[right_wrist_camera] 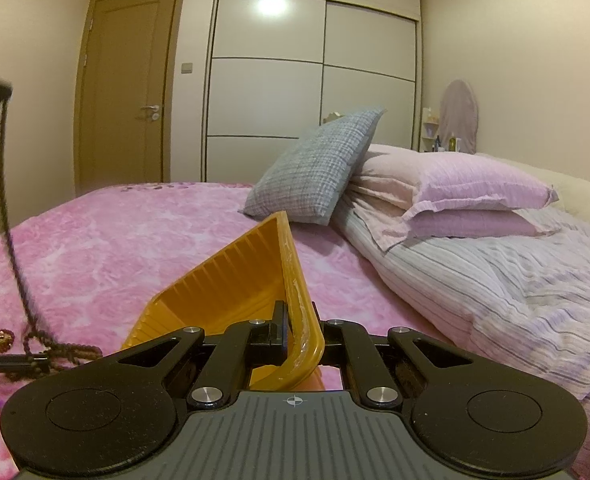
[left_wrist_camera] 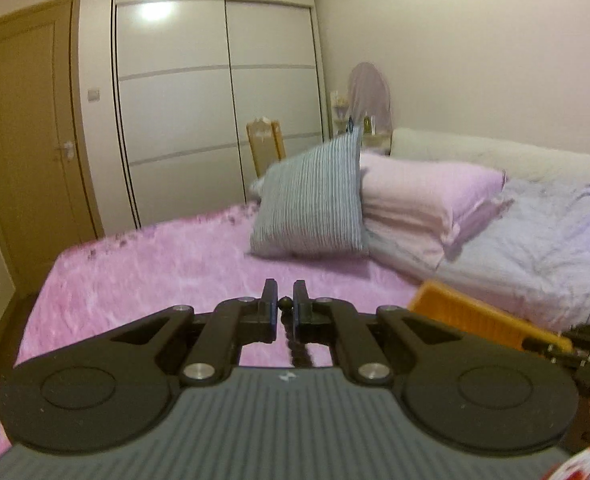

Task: Organize jewelry
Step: 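Grasp a long dark bead necklace with the left gripper and lift it high, then lower the bead necklace into the tray with the left gripper and release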

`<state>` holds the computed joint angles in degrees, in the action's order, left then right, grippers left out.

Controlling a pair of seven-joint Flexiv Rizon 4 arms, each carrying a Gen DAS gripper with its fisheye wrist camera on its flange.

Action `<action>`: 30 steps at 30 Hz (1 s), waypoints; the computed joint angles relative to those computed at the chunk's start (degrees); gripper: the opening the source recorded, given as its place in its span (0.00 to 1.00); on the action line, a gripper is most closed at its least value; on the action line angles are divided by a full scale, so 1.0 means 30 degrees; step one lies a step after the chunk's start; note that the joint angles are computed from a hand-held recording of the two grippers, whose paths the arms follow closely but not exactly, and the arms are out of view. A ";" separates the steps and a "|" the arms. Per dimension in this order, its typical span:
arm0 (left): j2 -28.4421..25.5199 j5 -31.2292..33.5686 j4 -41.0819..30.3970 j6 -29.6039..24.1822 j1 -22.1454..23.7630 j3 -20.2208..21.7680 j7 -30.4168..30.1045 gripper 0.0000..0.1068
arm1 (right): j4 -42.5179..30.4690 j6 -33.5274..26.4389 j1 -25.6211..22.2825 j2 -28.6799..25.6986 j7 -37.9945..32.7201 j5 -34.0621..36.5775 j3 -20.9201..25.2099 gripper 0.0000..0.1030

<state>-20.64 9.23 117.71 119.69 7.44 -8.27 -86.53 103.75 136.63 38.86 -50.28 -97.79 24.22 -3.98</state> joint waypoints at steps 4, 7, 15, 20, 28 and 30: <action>0.0406 0.0174 -0.0658 -0.0253 0.0080 -0.0211 0.0192 0.06 | -0.0083 -0.0076 0.0063 -0.0008 -0.0077 0.0080 -0.0060 0.07; 0.0599 0.0575 -0.1272 -0.0658 0.0388 -0.0704 0.0158 0.06 | -0.0099 -0.0139 0.0158 0.0011 -0.0190 0.0175 -0.0131 0.07; 0.0609 0.1172 -0.3166 -0.1546 0.0753 -0.1916 0.0577 0.06 | -0.0085 -0.0077 0.0121 0.0019 -0.0216 0.0176 -0.0064 0.07; 0.0246 0.1266 -0.4519 -0.1614 0.0810 -0.2804 0.0648 0.06 | -0.0089 -0.0063 0.0091 0.0019 -0.0202 0.0165 -0.0038 0.07; -0.1137 0.1676 -0.6803 -0.2071 0.0455 -0.4384 0.1145 0.06 | -0.0142 -0.0052 0.0083 0.0014 -0.0131 0.0212 -0.0008 0.07; -0.1696 0.1639 -0.7245 -0.2409 0.0401 -0.4863 0.1374 0.06 | -0.0154 -0.0061 0.0063 0.0009 -0.0102 0.0205 -0.0002 0.07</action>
<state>-25.73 14.14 95.98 112.46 8.64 -22.86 -82.41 103.29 136.44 39.05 -50.26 -98.10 24.84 -3.98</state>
